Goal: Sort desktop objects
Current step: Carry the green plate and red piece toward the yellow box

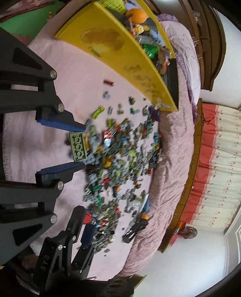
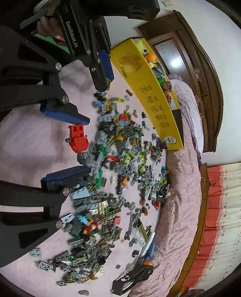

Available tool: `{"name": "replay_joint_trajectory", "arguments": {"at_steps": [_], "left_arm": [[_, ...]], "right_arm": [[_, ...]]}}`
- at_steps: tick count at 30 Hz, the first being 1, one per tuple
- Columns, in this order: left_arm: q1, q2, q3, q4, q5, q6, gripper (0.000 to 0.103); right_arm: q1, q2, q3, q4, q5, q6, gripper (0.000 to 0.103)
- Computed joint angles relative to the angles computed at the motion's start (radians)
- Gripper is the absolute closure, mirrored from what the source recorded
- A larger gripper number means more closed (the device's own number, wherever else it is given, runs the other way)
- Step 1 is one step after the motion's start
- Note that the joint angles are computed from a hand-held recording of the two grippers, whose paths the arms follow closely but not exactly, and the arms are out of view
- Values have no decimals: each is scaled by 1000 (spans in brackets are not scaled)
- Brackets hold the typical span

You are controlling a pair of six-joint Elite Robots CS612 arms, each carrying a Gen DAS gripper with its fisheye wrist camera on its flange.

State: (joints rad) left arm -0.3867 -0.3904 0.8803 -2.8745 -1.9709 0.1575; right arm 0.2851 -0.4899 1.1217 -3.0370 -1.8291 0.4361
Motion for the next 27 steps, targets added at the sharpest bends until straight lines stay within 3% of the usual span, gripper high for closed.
{"name": "replay_joint_trajectory", "arguments": {"at_steps": [17, 23, 27], "left_arm": [[50, 49, -136, -41, 112, -96, 69], [72, 86, -222, -26, 172, -130, 69], [85, 124, -307, 1, 210, -145, 69]], "right_arm": [[-3, 112, -286, 85, 127, -39, 57], [0, 189, -460, 179, 182, -68, 57], [3, 269, -635, 274, 214, -86, 57]]}}
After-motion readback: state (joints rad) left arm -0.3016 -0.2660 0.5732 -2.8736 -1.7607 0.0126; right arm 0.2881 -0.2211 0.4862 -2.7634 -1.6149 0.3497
